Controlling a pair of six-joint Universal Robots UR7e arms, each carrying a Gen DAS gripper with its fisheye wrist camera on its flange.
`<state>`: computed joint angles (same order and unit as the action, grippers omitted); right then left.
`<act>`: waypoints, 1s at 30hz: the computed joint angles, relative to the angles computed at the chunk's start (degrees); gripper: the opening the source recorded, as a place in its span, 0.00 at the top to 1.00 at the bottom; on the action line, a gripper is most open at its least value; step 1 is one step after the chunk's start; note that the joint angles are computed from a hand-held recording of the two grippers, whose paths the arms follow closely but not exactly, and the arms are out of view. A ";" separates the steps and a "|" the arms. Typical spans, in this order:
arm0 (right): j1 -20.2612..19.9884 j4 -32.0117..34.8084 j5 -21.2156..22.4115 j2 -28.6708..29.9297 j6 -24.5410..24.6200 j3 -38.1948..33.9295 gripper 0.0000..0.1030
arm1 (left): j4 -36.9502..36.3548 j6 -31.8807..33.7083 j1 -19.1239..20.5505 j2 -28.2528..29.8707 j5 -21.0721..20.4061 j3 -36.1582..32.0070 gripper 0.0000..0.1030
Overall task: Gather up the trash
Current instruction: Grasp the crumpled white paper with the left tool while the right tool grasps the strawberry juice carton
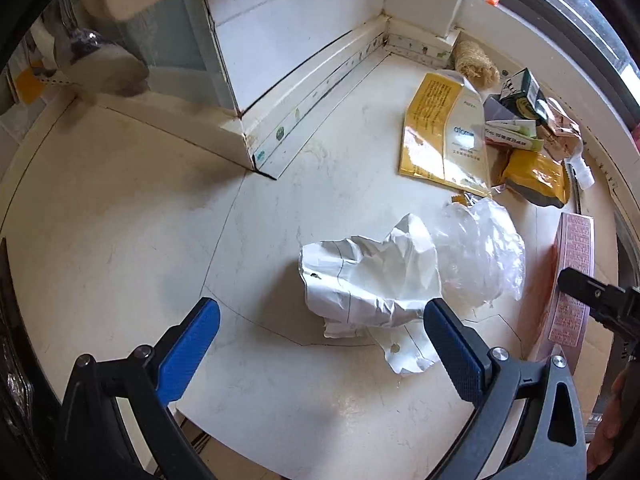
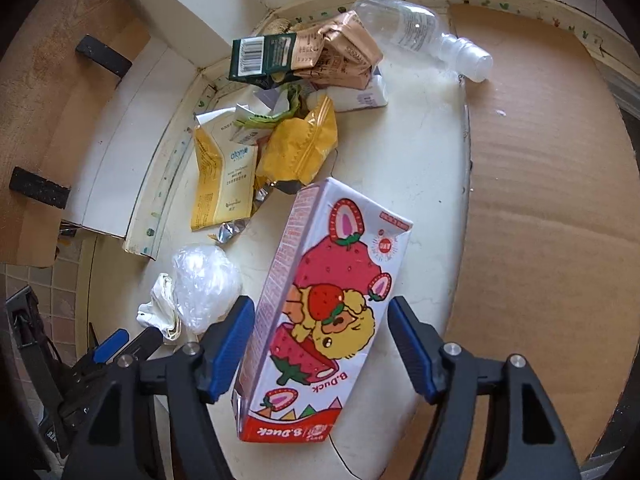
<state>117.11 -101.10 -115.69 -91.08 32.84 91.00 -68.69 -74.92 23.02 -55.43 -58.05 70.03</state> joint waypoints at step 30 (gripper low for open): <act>2.15 -7.36 0.26 -12.84 3.01 8.23 0.40 | 7.20 4.08 -1.70 10.66 0.47 -11.17 0.90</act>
